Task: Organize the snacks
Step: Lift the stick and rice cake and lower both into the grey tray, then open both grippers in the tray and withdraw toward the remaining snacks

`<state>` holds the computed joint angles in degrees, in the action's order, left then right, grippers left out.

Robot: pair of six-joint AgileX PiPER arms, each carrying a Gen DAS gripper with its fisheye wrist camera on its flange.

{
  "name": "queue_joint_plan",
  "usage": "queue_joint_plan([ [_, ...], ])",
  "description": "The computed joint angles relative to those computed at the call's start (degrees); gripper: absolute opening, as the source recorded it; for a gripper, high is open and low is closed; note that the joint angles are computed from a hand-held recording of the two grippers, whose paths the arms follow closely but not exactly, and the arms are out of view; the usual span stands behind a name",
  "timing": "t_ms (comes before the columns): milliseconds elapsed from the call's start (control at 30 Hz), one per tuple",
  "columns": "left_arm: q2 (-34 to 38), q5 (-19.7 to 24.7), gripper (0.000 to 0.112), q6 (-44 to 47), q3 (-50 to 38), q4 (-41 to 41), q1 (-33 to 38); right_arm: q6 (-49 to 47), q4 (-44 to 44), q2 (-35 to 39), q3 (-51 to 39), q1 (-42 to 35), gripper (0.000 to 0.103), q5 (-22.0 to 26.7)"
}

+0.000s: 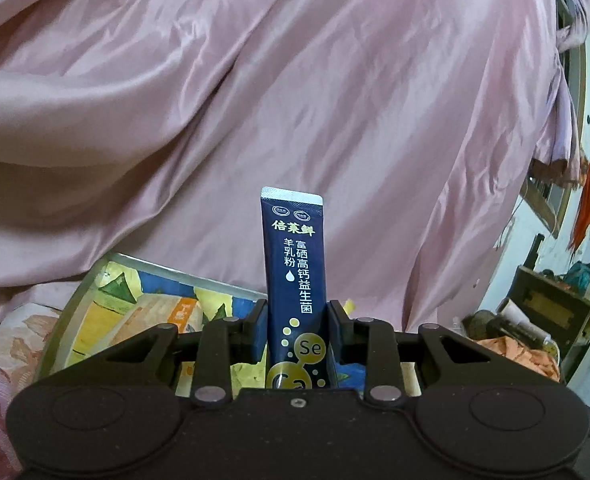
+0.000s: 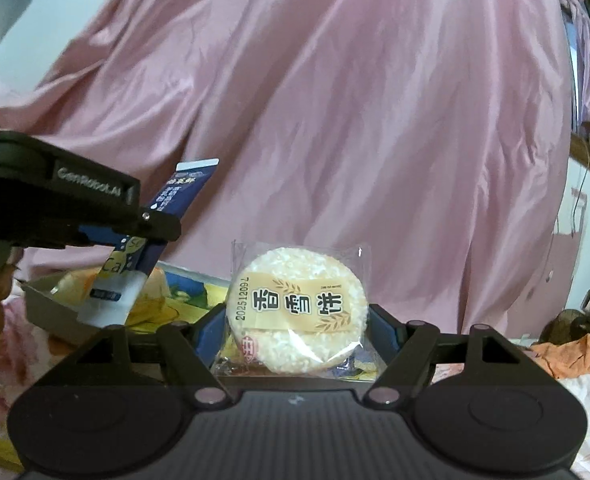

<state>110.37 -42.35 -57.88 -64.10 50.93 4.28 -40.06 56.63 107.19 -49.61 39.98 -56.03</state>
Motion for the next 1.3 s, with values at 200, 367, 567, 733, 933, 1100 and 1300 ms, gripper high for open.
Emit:
queue_joint_plan([
  [200, 2.41, 3.44, 0.032, -1.8, -2.93, 1.47, -1.02, -3.79, 1.62, 3.32, -4.86, -2.75, 0.078, 4.97],
  [367, 3.53, 7.19, 0.033, -4.74, -4.97, 3.62, -1.69, -4.88, 1.37, 4.19, -7.24, -4.08, 0.078, 7.38],
  [567, 4.57, 7.05, 0.037, -5.94, -5.54, 4.36, -1.58, -4.14, 0.85, 4.24, -6.89, -4.33, 0.079, 7.51],
  [733, 3.99, 6.65, 0.062, -7.14, -5.06, 4.95, -1.58, -4.07, 0.74, 4.26, -6.63, -4.57, 0.086, 7.29],
  [933, -0.64, 7.22, 0.091, -4.08, -1.14, 1.38, -1.72, -5.18, 1.95, 3.46, -6.07, -3.71, 0.095, 6.0],
  [1100, -7.45, 8.69, 0.102, -2.98, 3.59, -0.99, -1.16, -5.05, 3.88, -0.12, -2.2, -1.0, 0.103, 0.99],
  [1300, -17.99, 12.04, 0.102, -2.72, 11.0, -1.1, -0.13, -3.84, 6.66, -6.15, 3.53, 2.72, 0.103, -3.42],
])
